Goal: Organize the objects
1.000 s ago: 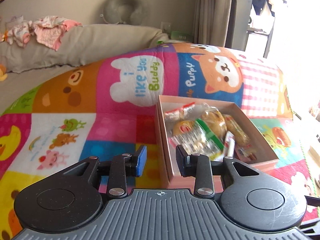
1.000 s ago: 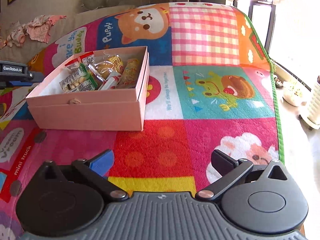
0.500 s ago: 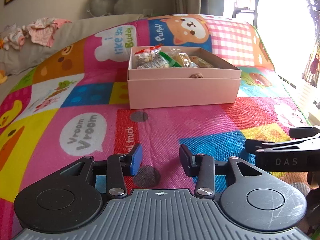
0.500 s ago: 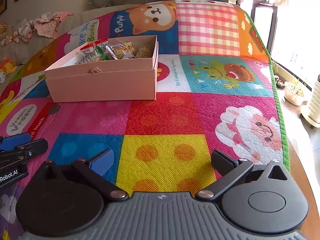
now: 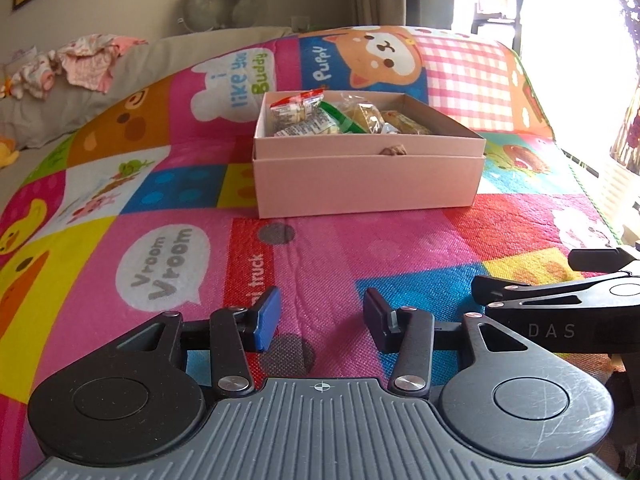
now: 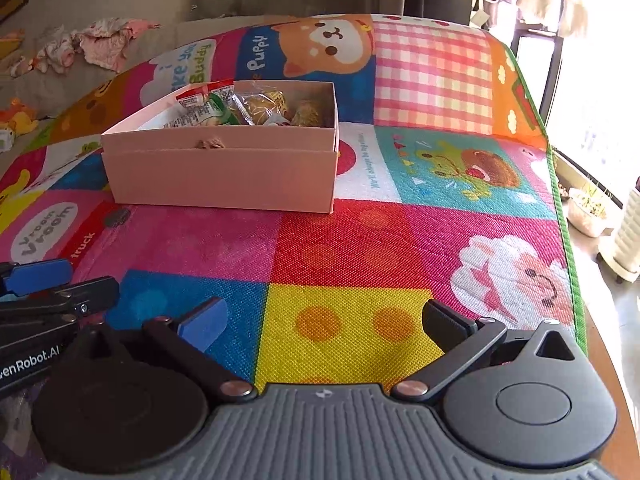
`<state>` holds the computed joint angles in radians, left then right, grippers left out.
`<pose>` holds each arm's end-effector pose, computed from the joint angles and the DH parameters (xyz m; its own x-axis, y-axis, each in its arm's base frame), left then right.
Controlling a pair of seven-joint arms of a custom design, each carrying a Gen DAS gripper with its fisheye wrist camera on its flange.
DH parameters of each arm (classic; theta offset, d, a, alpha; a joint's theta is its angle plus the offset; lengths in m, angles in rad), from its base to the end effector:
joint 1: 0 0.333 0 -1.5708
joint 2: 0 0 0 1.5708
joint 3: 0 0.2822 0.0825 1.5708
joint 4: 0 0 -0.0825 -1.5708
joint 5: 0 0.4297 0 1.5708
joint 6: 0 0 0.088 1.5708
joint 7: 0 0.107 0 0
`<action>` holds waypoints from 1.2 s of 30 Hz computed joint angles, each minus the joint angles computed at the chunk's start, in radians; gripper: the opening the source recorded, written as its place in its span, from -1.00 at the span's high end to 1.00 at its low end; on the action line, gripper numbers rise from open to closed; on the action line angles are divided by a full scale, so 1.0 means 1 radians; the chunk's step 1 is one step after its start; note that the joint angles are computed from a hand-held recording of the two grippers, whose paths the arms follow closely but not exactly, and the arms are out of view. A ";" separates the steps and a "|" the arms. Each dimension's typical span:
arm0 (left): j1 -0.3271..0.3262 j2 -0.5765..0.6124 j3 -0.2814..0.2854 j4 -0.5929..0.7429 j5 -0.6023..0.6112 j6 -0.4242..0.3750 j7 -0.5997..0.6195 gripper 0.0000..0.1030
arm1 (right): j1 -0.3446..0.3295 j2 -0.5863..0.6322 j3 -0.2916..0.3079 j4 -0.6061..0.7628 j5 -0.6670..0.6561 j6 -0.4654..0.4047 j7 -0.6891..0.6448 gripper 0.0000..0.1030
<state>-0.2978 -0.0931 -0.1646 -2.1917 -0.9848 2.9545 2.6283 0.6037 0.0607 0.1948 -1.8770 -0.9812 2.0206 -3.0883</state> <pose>0.5542 -0.2158 0.4472 -0.5930 -0.8051 0.0113 -0.4781 0.3408 -0.8095 0.4795 0.4206 0.4574 -0.4199 -0.9062 0.0509 -0.5906 0.2302 -0.7734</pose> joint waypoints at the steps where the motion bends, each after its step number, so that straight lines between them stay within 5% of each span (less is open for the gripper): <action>1: 0.000 0.000 0.000 0.000 0.000 0.000 0.000 0.02 | -0.006 -0.018 -0.004 -0.023 0.009 0.032 0.020 -1.00; 16: -0.001 0.000 -0.004 -0.006 0.026 0.018 -0.025 0.00 | -0.020 -0.037 0.009 -0.050 0.001 0.051 0.047 -1.00; 24: -0.006 0.000 0.001 -0.004 0.023 0.012 -0.026 0.00 | 0.000 0.004 0.015 0.005 -0.015 -0.028 0.003 -1.00; 29: -0.004 -0.001 0.003 0.001 0.004 -0.002 -0.020 0.00 | -0.018 -0.063 0.004 -0.082 -0.009 0.076 0.094 -1.00; 36: 0.001 -0.002 0.002 0.003 -0.012 -0.010 -0.011 0.01 | -0.020 -0.037 0.014 -0.049 0.003 0.039 0.054 -1.00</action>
<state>-0.2969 -0.0950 -0.1626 -2.1891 -0.9966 2.9441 2.6173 0.5841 0.0240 0.2092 -1.9255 -0.9778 2.0597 -3.0347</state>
